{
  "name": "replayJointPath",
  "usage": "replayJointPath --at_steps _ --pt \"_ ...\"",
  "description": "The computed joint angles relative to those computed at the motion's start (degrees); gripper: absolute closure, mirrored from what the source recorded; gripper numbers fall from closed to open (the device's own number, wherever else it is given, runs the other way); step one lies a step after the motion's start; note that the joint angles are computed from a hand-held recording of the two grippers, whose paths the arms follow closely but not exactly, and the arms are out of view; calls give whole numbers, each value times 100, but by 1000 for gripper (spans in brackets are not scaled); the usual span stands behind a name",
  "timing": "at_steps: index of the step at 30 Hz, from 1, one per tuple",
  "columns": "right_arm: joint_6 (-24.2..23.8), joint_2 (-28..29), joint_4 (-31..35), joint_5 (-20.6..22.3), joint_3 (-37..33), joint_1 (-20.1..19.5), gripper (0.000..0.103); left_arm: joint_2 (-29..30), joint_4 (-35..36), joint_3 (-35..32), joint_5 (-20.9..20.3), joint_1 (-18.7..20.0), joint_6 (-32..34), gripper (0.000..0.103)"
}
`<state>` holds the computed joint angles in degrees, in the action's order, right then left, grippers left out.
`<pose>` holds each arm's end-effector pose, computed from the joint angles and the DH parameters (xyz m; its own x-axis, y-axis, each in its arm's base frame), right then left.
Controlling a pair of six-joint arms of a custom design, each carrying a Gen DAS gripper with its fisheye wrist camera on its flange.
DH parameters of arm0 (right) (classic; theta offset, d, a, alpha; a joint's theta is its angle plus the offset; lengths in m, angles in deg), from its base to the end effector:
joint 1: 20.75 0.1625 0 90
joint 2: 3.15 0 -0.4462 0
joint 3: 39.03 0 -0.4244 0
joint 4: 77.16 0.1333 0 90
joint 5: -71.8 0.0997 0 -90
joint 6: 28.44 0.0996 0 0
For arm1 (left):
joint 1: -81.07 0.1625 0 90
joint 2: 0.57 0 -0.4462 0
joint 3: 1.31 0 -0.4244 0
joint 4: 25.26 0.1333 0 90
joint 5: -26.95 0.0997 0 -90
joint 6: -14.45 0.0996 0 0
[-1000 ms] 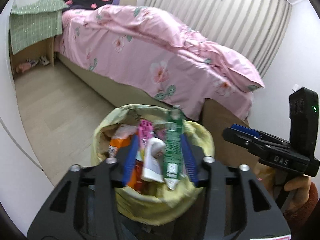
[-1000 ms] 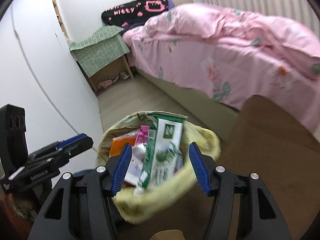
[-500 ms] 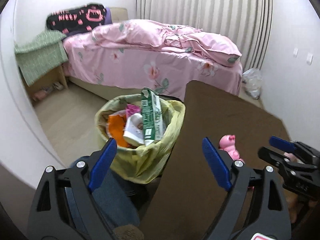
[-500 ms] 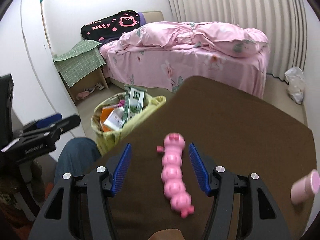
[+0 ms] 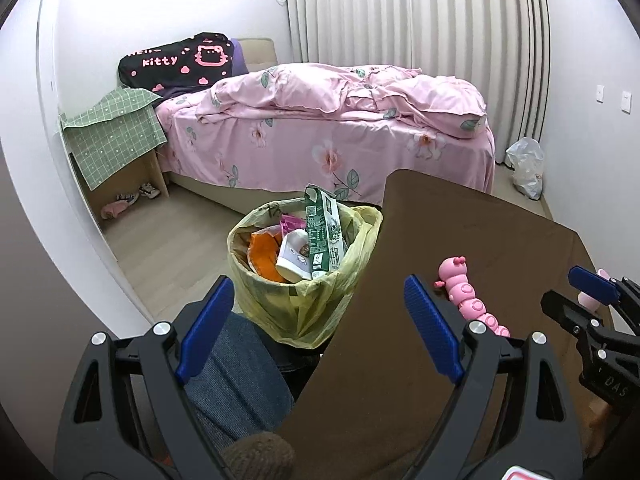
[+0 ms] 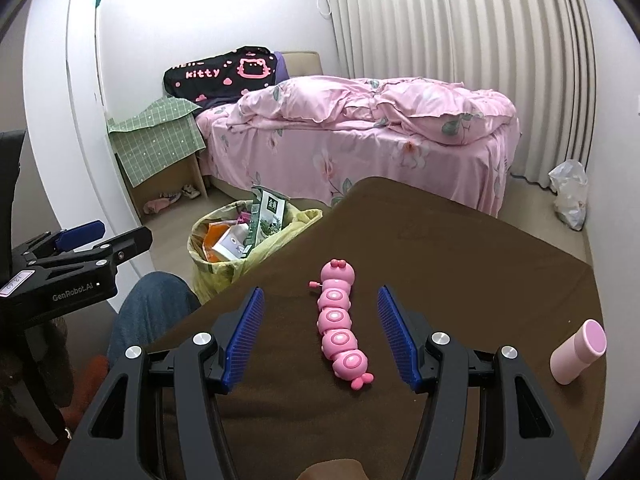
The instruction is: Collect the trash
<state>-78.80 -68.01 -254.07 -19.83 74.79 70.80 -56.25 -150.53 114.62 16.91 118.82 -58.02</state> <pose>0.1469 -0.6043 0.2291 -0.6213 -0.6131 0.4879 -0.7834 0.4955 -0.3751 -0.2894 -0.5167 0.1047 -0.6166 -0.4110 -0.6715 0.4276 0.5414 -0.7239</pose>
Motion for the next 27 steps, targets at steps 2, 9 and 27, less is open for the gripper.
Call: replayJointPath --at_steps 2,9,27 --pt "25 -15 42 17 4 -6 47 -5 85 -14 -12 -9 -67 21" --pt "-18 4 -33 -42 45 17 47 0 110 -38 -73 -26 -61 21" --pt "-46 20 -93 -70 67 18 47 104 -438 -19 -139 10 451 21"
